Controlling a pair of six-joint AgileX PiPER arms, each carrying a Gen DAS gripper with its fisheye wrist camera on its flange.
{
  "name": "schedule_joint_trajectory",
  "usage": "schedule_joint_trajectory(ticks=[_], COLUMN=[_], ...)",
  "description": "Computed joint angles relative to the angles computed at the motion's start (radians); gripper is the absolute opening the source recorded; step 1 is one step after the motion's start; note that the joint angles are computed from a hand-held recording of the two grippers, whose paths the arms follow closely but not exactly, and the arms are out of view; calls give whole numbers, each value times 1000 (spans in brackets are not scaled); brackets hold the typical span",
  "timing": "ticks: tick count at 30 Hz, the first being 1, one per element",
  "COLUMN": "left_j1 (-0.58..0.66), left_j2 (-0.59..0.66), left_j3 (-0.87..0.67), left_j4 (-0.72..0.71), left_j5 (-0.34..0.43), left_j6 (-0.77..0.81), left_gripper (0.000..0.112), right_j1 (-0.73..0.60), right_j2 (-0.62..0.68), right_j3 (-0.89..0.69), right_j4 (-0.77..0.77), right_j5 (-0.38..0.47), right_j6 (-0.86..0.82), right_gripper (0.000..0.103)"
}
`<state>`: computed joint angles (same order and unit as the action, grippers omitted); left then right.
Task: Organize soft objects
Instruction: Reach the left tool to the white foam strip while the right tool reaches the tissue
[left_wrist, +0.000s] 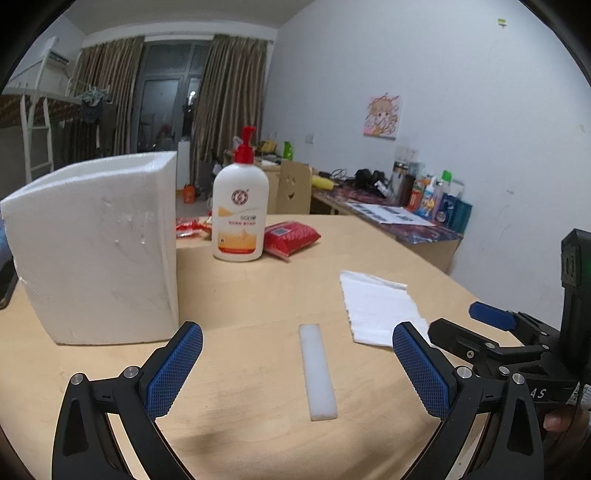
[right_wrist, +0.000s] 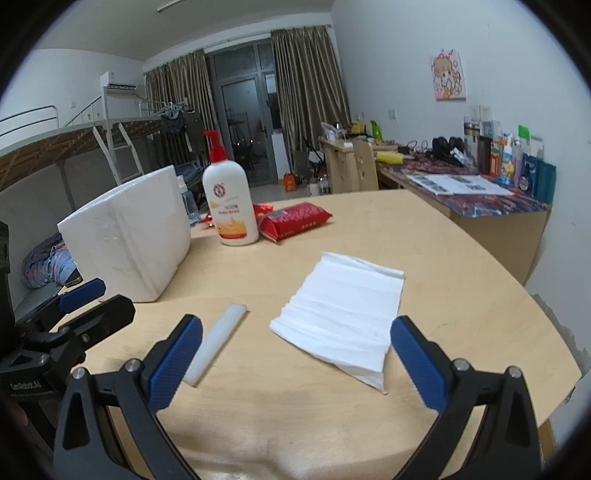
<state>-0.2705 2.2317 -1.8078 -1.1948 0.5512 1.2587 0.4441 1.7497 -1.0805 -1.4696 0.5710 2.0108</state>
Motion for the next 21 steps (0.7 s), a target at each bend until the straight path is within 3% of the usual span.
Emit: schedule_joint_trajectory(ticks=[6, 9, 13, 17, 21], left_j1=[-37, -63, -76, -90, -108], left_j2=[88, 146, 216, 272, 328], left_j3=[-176, -283, -404, -509, -608], left_j4=[342, 518, 624, 703, 763], left_j5=[34, 87, 159, 231, 290], left_j6=[-349, -508, -633, -707, -761], left_gripper=[103, 103, 103, 103, 101], right_j1=[-48, -73, -100, -136, -163], right_j2=[16, 30, 59, 67, 84], right_j3=[-19, -45, -87, -93, -111], right_j4=[88, 187, 328, 387, 448], right_j5=[-48, -74, -83, -122, -109], right_j6=[-102, -211, -360, -427, -511], right_gripper=[103, 103, 103, 103, 103])
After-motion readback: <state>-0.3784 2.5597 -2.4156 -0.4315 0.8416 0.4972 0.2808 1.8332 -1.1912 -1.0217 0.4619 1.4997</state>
